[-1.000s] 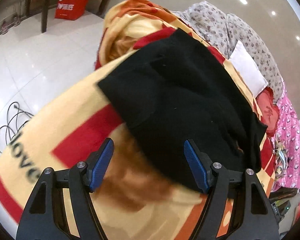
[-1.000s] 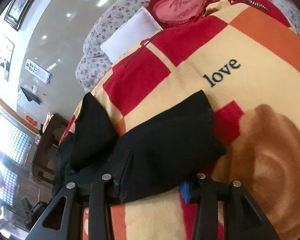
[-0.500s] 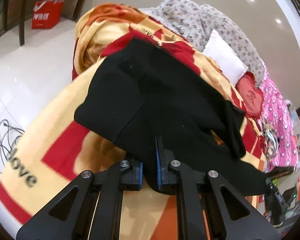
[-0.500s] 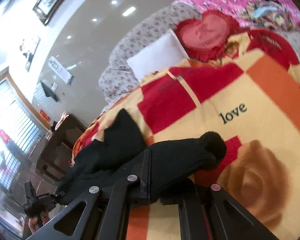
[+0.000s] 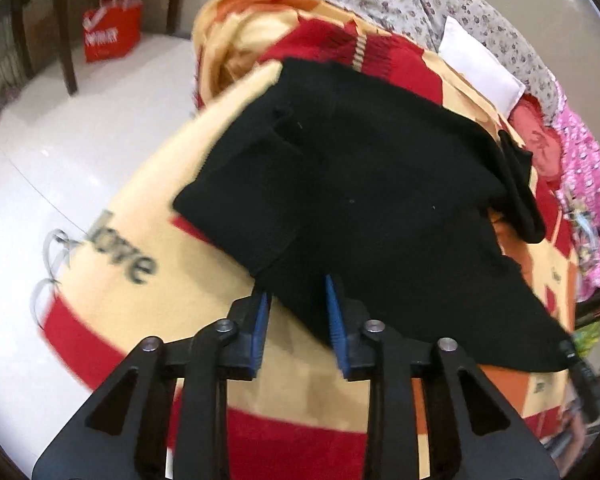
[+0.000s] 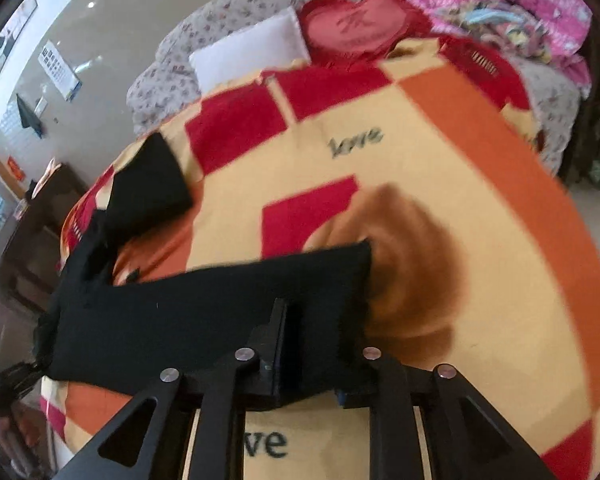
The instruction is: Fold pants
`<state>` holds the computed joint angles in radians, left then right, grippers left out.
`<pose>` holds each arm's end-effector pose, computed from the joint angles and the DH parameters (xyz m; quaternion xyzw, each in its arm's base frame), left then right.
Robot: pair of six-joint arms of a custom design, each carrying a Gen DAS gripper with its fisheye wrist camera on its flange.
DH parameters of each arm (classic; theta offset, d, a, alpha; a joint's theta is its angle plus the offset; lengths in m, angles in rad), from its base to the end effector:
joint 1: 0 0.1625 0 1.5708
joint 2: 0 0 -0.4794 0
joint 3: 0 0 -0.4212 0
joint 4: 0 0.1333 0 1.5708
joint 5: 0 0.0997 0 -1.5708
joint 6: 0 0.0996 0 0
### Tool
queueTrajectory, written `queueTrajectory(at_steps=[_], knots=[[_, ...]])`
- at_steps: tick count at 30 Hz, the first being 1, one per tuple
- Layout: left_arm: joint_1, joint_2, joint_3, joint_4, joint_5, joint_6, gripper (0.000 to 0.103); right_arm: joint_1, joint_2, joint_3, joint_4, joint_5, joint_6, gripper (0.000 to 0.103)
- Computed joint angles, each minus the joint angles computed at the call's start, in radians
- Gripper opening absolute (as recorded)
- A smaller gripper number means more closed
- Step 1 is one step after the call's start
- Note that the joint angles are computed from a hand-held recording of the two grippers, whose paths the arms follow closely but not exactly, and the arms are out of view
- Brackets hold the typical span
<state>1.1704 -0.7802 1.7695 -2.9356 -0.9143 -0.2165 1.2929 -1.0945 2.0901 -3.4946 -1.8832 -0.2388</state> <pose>-0.0917 -0.7146 0.1109 0.0255 0.9316 -0.2645 0.2481 -0.0616 -0.5903 0.2581 -0.0869 -0.8818 0.3920 0.2475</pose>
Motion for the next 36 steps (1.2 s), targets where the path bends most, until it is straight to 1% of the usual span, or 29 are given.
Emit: queueTrajectory(at_steps=[2,4,5,6,9,11,12,14,16,17,19,20,21,22,23,24,25,26,27,28,29,30,32,34,36], knots=[[-0.013,-0.011,0.016,-0.009,0.047,0.012,0.028,0.020,-0.003,0.001,-0.045,-0.055,-0.021,0.026],[-0.038,-0.013,0.038,-0.034,0.159,0.033,0.028,0.047,0.000,-0.005,-0.092,-0.122,-0.049,0.034],[-0.043,-0.013,0.044,-0.051,0.191,0.050,0.028,0.058,0.000,-0.007,-0.112,-0.141,-0.062,0.035],[-0.052,-0.016,0.054,-0.072,0.219,0.071,0.028,0.065,-0.001,-0.009,-0.120,-0.141,-0.066,0.035],[-0.066,-0.018,0.064,-0.113,0.240,0.105,0.028,0.075,-0.016,-0.016,-0.083,-0.060,-0.059,0.035],[-0.075,-0.009,0.060,-0.151,0.249,0.143,0.028,0.090,-0.004,-0.030,-0.044,-0.016,-0.080,0.035],[-0.078,-0.008,0.059,-0.157,0.247,0.148,0.028,0.098,0.006,-0.042,-0.020,0.000,-0.090,0.035],[-0.077,0.004,0.039,-0.157,0.220,0.156,0.028,0.109,0.032,-0.066,0.039,0.047,-0.097,0.035],[-0.069,0.022,0.013,-0.148,0.174,0.157,0.028,0.114,0.067,-0.096,0.105,0.104,-0.099,0.035],[-0.070,0.030,0.004,-0.142,0.166,0.154,0.030,0.116,0.086,-0.114,0.141,0.123,-0.098,0.035],[-0.060,0.053,-0.021,-0.114,0.138,0.143,0.038,0.118,0.126,-0.149,0.204,0.139,-0.096,0.035],[-0.055,0.064,-0.033,-0.105,0.124,0.143,0.038,0.117,0.145,-0.166,0.232,0.142,-0.097,0.035],[-0.043,0.084,-0.057,-0.073,0.119,0.137,0.038,0.120,0.171,-0.195,0.271,0.122,-0.091,0.035],[-0.038,0.097,-0.073,-0.041,0.128,0.123,0.038,0.122,0.189,-0.212,0.284,0.099,-0.091,0.036],[-0.032,0.108,-0.086,-0.018,0.132,0.115,0.038,0.126,0.199,-0.217,0.255,0.096,-0.113,0.036],[-0.024,0.119,-0.098,-0.013,0.128,0.123,0.038,0.136,0.205,-0.228,0.258,0.068,-0.117,0.036],[-0.024,0.125,-0.096,-0.048,0.131,0.150,0.038,0.148,0.211,-0.247,0.278,0.032,-0.116,0.036],[-0.025,0.124,-0.099,-0.041,0.133,0.151,0.038,0.153,0.213,-0.258,0.275,0.026,-0.126,0.036],[-0.026,0.121,-0.109,-0.008,0.131,0.140,0.039,0.159,0.216,-0.271,0.265,0.029,-0.137,0.036],[-0.025,0.117,-0.118,0.011,0.118,0.136,0.039,0.169,0.221,-0.292,0.258,0.032,-0.150,0.037],[-0.025,0.115,-0.122,0.005,0.108,0.139,0.039,0.180,0.228,-0.313,0.258,0.034,-0.162,0.038],[-0.027,0.113,-0.127,-0.008,0.100,0.143,0.041,0.191,0.237,-0.335,0.257,0.039,-0.178,0.038],[-0.025,0.116,-0.153,-0.014,0.073,0.146,0.042,0.215,0.275,-0.402,0.254,0.039,-0.209,0.039],[-0.021,0.124,-0.196,0.014,0.044,0.130,0.043,0.236,0.314,-0.476,0.249,0.004,-0.227,0.040],[-0.017,0.134,-0.228,0.033,0.016,0.118,0.043,0.258,0.373,-0.566,0.237,-0.057,-0.258,0.044]])
